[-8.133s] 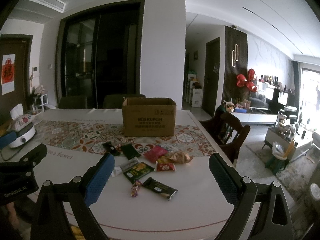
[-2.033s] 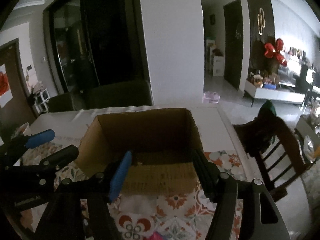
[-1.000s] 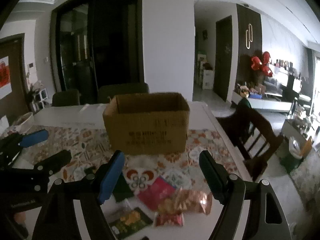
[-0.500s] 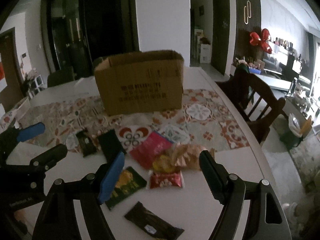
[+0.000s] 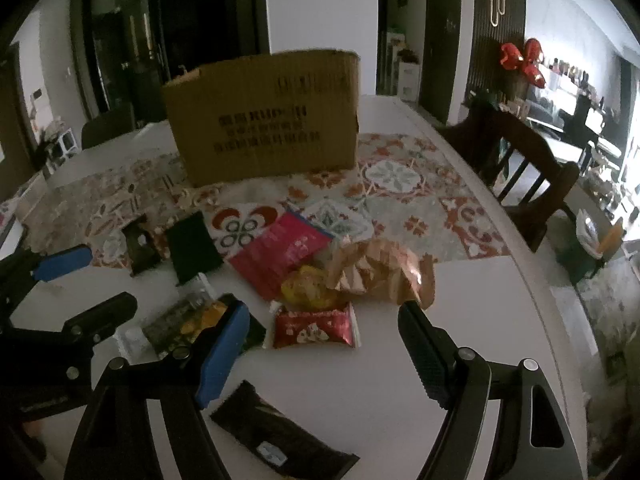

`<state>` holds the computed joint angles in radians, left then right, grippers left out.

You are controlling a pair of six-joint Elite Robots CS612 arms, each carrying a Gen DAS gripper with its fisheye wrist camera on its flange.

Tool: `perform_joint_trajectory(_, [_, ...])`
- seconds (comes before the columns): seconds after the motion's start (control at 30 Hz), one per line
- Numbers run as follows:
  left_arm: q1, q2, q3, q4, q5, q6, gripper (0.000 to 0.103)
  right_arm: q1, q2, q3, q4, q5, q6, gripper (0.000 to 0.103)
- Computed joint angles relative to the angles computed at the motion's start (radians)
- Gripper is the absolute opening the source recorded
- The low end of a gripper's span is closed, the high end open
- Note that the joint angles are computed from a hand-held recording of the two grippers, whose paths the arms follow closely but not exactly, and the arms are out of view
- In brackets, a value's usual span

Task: Organize snacks
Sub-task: 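Withdraw both tools from the box back toward the remaining snacks, then grasp the clear-wrapped bar with the left tool while the right tool grasps the red packet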

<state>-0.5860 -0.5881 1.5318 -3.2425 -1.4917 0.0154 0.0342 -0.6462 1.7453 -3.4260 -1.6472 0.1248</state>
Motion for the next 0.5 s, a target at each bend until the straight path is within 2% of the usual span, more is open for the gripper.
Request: perform_joint_trajectory(0.5, [0.012, 0.036, -0.068, 0.133, -0.077, -0.015, 0.057, -0.011, 0.024, -0.034, 0.081, 0.055, 0.013, 0.077])
